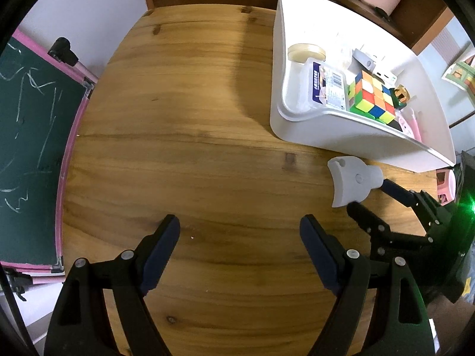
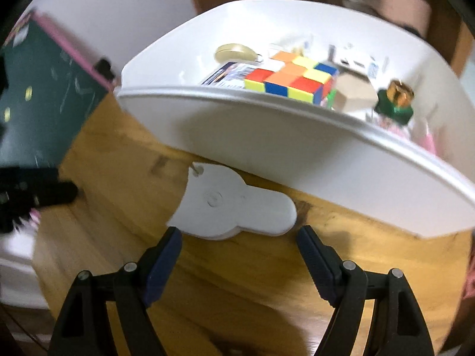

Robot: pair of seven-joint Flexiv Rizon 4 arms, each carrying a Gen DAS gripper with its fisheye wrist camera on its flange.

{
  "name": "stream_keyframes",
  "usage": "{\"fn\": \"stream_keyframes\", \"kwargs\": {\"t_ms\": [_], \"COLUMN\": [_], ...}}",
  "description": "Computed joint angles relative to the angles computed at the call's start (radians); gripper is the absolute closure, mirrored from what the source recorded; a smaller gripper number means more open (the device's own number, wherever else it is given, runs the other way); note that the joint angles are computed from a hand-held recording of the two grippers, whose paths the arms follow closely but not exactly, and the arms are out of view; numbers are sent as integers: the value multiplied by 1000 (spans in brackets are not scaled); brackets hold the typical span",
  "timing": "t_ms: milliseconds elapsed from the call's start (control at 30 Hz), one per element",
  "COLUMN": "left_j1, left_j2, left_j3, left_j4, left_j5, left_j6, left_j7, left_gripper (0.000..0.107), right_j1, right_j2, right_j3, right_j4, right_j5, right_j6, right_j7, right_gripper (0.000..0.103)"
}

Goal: Organize rigid objects
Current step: 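Grasp the white plastic piece with the right tool, then carry the white piece into the tray and open the right tool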

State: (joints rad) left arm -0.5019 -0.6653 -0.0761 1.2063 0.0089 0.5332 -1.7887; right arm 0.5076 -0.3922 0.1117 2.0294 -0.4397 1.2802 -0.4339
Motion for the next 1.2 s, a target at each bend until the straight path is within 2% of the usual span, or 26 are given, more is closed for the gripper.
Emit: {"fn": "stream_keyframes", "kwargs": {"t_ms": [200,467,600,633,667,767,900,1067,1200], "left_j1": [3,7,9,10,11,12,11,3,1], "left_j2": [0,3,3,4,4,3,-3,0,7], "left_j3": [-3,0,-1,-2,-3,-4,-7,-3,0], "left_j4": [-1,1,0,1,1,1,-10,-10,-4], "left_j5": [-3,-3,-2,-3,-3,-4,-8,-1,2], "left_j6": [-3,-9,-11,-11,-11,-12,-17,-9,-8], "left_j7": [15,20,27,31,34,43,51,55,49], "left_gripper": [22,22,22,22,22,22,22,22,22], "right_j1": [59,104,112,113,106,92,76,95,108], "right_j2": [-20,-91,-98,-92,-89,-34,0,42,63], "right_j3": [-69,-52,-67,-75,-72,-71,-57,-34,-18], "right_j4": [-24,-180,-183,-170,-163,-80,-40,0,8], "right_j5": [-80,-161,-217,-244,-253,-306,-353,-455,-569], "right_j6": [-18,-313,-310,-298,-286,-247,-245,-306,-397], "right_j7": [142,185,270,291,297,335,364,425,457], "right_gripper": [15,12,12,18,18,19,19,19,19]}}
